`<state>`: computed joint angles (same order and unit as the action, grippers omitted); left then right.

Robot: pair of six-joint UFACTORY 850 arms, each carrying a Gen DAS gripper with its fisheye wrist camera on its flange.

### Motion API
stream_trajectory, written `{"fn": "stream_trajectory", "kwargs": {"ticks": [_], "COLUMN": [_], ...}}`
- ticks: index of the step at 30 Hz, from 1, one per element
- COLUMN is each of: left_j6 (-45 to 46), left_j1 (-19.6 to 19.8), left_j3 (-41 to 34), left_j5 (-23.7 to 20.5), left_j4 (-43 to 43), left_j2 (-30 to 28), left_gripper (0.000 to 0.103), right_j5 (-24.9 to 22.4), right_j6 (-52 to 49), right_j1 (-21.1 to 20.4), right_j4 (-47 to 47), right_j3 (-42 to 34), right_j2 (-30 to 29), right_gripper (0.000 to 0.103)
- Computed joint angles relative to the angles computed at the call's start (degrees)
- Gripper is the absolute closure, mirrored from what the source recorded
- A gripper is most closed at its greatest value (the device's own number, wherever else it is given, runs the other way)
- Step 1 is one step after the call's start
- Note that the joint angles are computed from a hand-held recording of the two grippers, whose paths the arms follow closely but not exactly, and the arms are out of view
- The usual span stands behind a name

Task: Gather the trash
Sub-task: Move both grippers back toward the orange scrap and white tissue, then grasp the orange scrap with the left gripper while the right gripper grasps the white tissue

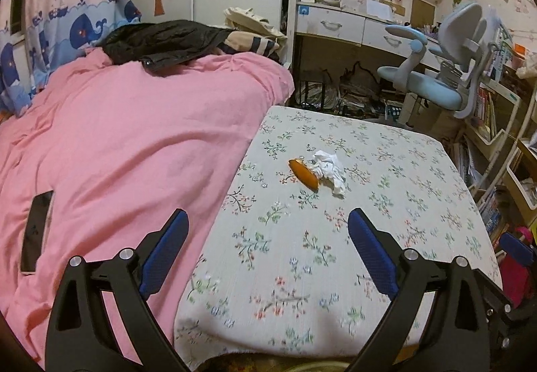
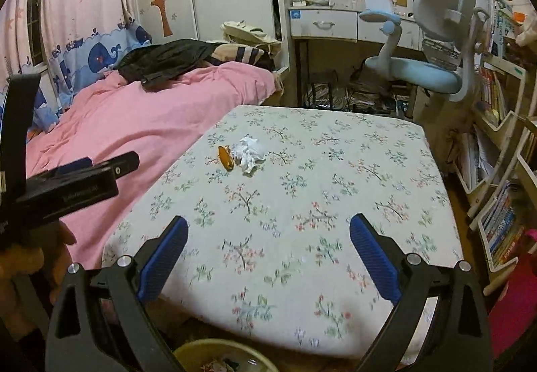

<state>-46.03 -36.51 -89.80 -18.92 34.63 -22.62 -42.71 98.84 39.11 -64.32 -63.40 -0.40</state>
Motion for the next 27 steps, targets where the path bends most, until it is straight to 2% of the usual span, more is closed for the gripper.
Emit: {"fn": "stream_trajectory", "kwargs": {"ticks": [7, 13, 20, 27], "left_j6": [3.26, 6.49, 8.36, 11.95], "left_j1": [1.32, 2.56, 3.39, 3.73], "left_j3": [-8.79, -17.11, -26.77, -36.06], "left_j5": [-4.13, -8.43, -12.59, -16.45], "left_j4": [-5.8, -12.45, -15.25, -18.57], "left_j2": [-7.08, -13.16, -19.64, -25.7], "left_gripper": [0.011, 0.011, 0.011, 0.011], "right_j5": [7.33, 11.2, 14.5, 16.26], "right_j6": [-9.4, -15.83, -23.22, -30.61], "right_j1": [-6.89, -11.13, -15.03, -17.02], "right_j4": [6.35, 11.36, 18.83, 25.07], "right_j3": [-5.29, -10.75, -17.79, -23.43], "right_j2": [-5.96, -12.06, -19.41, -24.86], "right_gripper": [0.01, 0.011, 0.024, 0.031]}}
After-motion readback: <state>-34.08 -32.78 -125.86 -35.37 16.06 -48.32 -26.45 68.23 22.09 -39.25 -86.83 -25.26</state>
